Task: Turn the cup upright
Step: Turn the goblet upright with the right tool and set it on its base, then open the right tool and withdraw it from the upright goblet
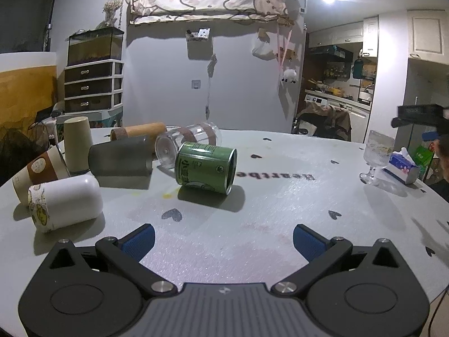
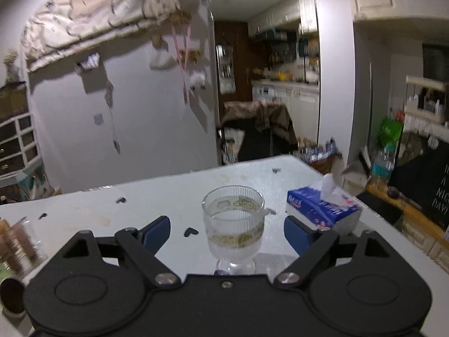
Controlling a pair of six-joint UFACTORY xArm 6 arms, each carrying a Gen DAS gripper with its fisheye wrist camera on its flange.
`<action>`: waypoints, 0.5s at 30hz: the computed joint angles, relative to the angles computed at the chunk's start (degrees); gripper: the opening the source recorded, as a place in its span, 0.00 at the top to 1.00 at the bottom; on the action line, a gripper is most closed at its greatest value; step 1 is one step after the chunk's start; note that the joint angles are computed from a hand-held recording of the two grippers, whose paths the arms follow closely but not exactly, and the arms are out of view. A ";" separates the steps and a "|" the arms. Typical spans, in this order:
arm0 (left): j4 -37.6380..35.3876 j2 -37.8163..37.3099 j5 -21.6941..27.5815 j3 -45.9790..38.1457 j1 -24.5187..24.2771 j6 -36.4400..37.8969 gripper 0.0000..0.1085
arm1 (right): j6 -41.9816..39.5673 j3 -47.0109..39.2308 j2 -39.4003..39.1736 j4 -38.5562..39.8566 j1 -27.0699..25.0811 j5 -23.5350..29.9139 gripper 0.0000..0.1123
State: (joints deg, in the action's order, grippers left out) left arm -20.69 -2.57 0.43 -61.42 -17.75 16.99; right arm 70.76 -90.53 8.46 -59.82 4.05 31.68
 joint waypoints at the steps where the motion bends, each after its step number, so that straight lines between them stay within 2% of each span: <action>1: -1.06 -0.15 -0.06 0.02 -0.22 1.06 0.05 | 2.69 3.32 -2.75 -3.45 0.90 -0.07 0.20; 8: -8.73 -1.41 -0.91 0.56 -2.13 8.93 0.05 | 11.64 19.66 -16.77 -13.50 6.38 -0.77 0.17; 11: -13.20 -2.04 -1.57 0.81 -3.12 13.21 0.05 | 16.59 24.72 -21.52 -19.22 9.81 1.89 0.14; 15: -14.80 -2.87 -2.77 1.62 -3.85 15.18 0.05 | 19.98 30.06 -26.33 -23.54 14.52 5.87 0.11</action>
